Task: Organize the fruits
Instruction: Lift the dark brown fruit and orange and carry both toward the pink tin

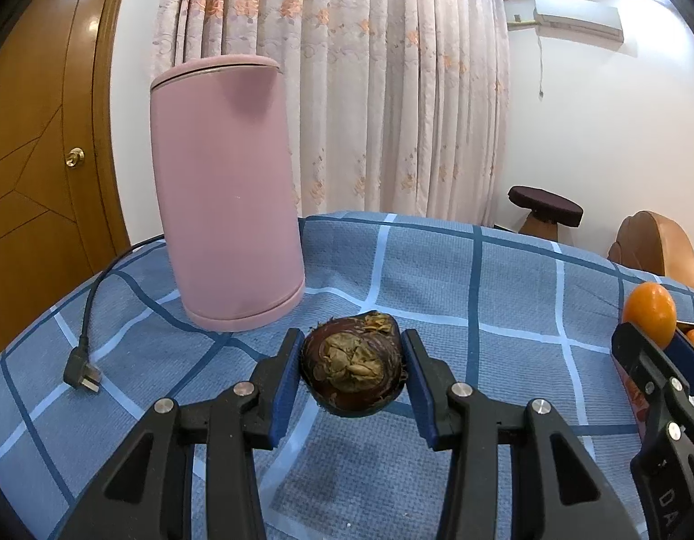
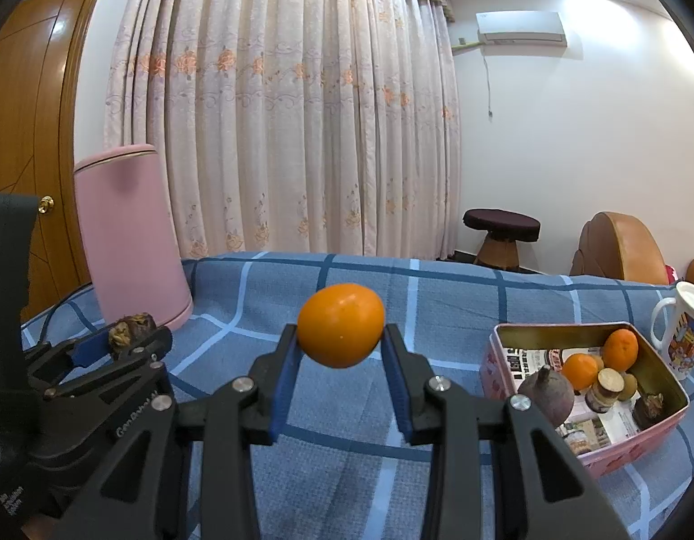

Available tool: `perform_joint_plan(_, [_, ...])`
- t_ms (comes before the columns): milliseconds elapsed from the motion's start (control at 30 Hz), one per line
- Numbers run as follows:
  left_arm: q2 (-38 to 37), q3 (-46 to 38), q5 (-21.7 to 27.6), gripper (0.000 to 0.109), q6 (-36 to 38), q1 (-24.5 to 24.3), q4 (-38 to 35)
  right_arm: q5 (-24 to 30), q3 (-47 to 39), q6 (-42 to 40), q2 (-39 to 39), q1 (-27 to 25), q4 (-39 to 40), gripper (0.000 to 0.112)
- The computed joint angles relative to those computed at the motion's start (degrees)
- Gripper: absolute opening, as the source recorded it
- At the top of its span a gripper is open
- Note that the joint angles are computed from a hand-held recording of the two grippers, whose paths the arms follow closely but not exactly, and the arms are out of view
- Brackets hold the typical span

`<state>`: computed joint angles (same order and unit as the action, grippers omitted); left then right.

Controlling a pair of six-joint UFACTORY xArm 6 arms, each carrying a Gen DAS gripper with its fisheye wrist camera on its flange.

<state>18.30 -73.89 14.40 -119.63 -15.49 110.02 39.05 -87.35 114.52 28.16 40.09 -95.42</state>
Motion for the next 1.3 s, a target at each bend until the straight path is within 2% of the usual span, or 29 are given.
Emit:
perform_joint_plan(700, [-2.91,3.54,3.39,0.046,-2.60,-2.35,2.48,1.52,4.60,2.11,-3.10,0.83,-1.34,0.039])
perform_joint_plan(967, [-3.38,4.09,3.97,0.046,-3.11,-2.93,2.51,2.15,8.15,3.37,-5.65,0.87,-2.02,0.039])
perform_joint_plan(1300, [-3.93,4.69,3.77,0.046,-3.02,-4.31,2.50,2.26,8.60,3.29,-6.07,0.77,-1.96,0.039])
